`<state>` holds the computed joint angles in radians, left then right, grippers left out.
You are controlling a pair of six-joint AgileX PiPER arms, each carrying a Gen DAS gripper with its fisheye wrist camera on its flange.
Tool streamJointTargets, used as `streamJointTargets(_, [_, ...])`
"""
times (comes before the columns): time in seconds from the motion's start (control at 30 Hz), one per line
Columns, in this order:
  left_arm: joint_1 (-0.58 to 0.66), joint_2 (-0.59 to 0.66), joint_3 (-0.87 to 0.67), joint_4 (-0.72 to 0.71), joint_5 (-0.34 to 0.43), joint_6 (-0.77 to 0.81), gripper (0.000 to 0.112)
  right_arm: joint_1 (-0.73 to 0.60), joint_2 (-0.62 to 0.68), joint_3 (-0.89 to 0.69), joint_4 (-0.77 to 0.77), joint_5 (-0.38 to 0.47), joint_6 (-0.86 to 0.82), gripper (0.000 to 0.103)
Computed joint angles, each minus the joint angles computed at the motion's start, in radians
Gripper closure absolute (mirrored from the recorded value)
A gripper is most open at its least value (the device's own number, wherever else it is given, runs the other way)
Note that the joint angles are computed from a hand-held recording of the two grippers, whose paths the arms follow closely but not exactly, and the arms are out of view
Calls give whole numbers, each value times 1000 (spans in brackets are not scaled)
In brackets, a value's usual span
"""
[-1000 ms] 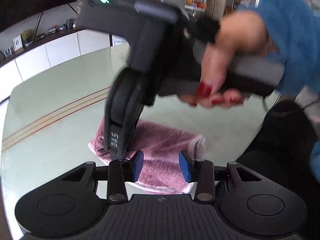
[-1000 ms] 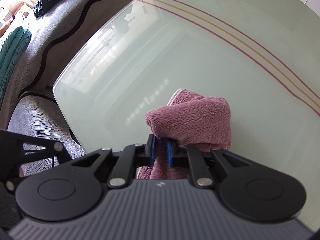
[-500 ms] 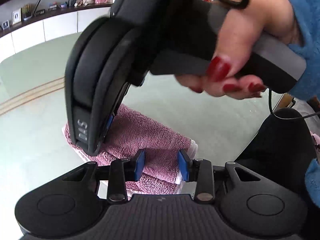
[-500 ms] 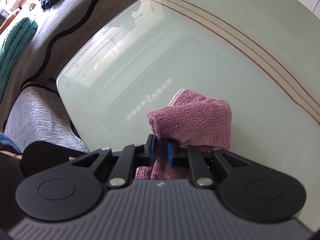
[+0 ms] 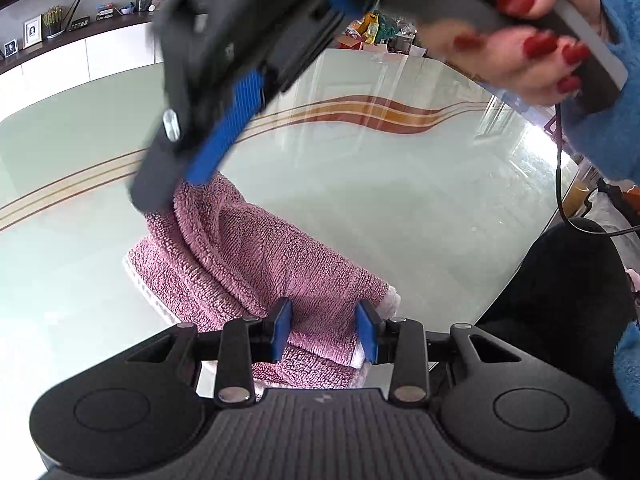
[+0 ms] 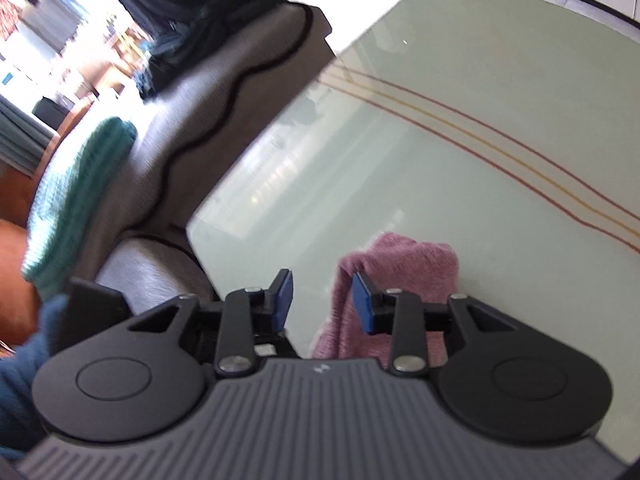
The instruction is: Fold towel
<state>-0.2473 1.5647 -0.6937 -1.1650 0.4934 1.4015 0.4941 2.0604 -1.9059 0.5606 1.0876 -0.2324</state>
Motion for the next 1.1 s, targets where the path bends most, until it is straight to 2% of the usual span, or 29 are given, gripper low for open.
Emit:
streamJointTargets(0.1, [-1,18,-23,6,1,-9,72,25,-4,-15,-131,-36,55,74])
streamJointTargets(0.17, [-3,42,-74,48,10,-60,72,40,7,-27,-211,-33,95,84])
streamJointTargets(0.2, [-5,47,-79,46,7,-58,72,42,15,-33,-212,-21,91,85])
streamJointTargets(0.3, [16,49,-67,26,16,-17,72,65,23,-29,-222,-13,79,86])
streamJointTargets(0.4, [30,-6,-41,73,42,-61,72,81,46,-59,-233,1,93,86])
streamJointTargets(0.67, [67,-17,-33,62,67,-42,72,163,214,-273,-381,78,236,86])
streamJointTargets(0.93, [93,7,-36,10,79,10,71,208,311,-399,-478,128,306,86])
streamJointTargets(1.0, [96,11,-34,-3,80,17,71,204,318,-403,-476,126,305,86])
streamJointTargets(1.1, [99,19,-31,-28,79,36,71,199,276,-313,-471,65,293,86])
